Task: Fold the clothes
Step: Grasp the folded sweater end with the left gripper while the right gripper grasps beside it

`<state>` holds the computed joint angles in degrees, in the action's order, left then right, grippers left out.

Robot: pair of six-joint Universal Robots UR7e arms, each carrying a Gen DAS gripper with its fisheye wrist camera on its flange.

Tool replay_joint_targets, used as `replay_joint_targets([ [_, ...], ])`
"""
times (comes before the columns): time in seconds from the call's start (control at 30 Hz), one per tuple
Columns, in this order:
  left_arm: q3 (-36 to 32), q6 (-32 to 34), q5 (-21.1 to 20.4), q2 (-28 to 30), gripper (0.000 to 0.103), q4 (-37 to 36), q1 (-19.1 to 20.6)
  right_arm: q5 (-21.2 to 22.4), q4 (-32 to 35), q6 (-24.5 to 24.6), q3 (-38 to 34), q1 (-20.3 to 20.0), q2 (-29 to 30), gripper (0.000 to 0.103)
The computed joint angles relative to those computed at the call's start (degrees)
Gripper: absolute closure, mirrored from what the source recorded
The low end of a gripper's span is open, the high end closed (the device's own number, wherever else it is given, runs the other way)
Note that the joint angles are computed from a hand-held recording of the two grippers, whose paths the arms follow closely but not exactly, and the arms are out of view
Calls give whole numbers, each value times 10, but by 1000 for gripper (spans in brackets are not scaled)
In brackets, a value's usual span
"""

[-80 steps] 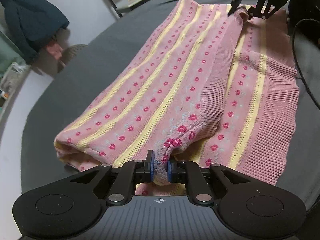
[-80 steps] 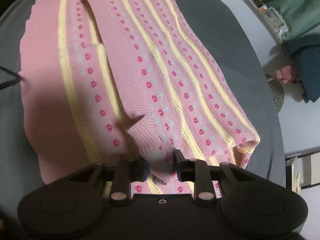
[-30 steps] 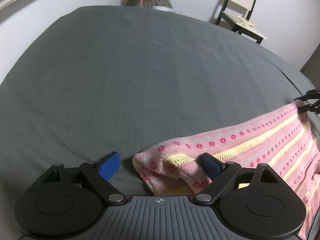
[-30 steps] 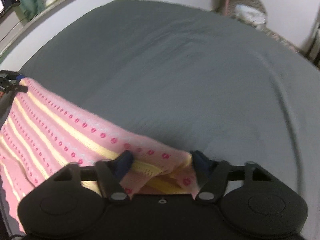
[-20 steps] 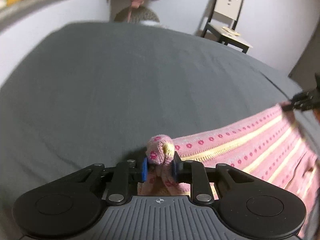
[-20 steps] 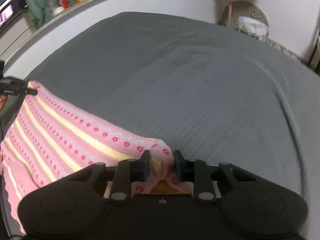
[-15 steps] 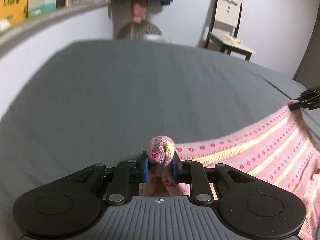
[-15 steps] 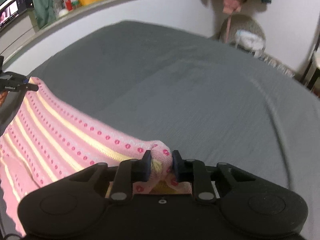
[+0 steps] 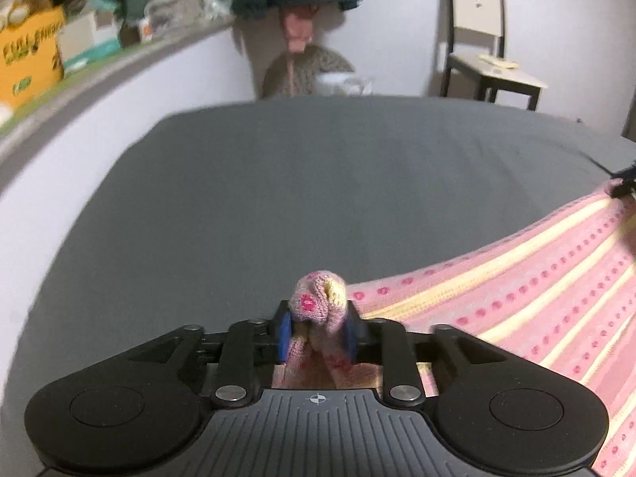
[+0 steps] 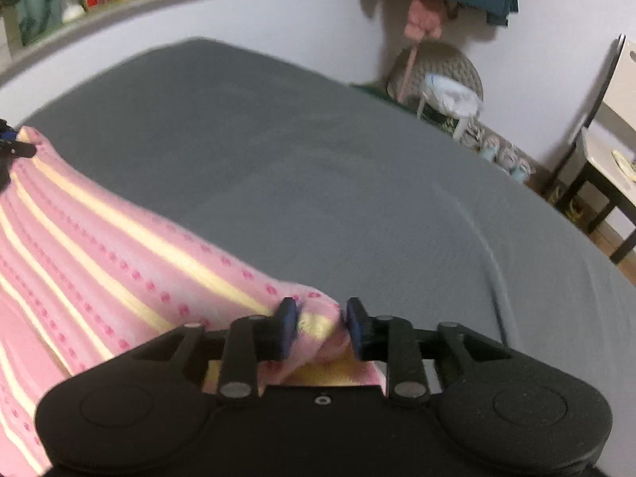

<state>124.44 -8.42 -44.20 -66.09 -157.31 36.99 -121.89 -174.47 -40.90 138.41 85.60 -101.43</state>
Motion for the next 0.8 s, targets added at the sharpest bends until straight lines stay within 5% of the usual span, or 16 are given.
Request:
replay_joint_targets([
  [0.1,8,-58,17,-5,13,-17,10,35,6,27,2,-32,-27,41],
  [0.23,7,-83,0,-17,10,-33,31,116,84,92,-14,-86,-66,38],
  [0.4,-15,-48,10,12,10,-18,36,166,165,140,-43,-121,-57,38],
  [0.5,-27,-57,9,29,12,19,39,139,127,107,-31,-104,-34,54],
  [0.53,-20,-49,9,32,23,-1,38,136,104,88,-25,-98,-28,73],
  [0.57,-13,-40,2,33,33,-24,37,131,83,74,-20,-92,-23,75],
  [0.63,-9,-28,-18,32,70,-48,38,118,57,70,-14,-80,-19,81],
  [0.8,4,31,-1,23,78,-86,8,141,4,23,20,-72,-58,82],
])
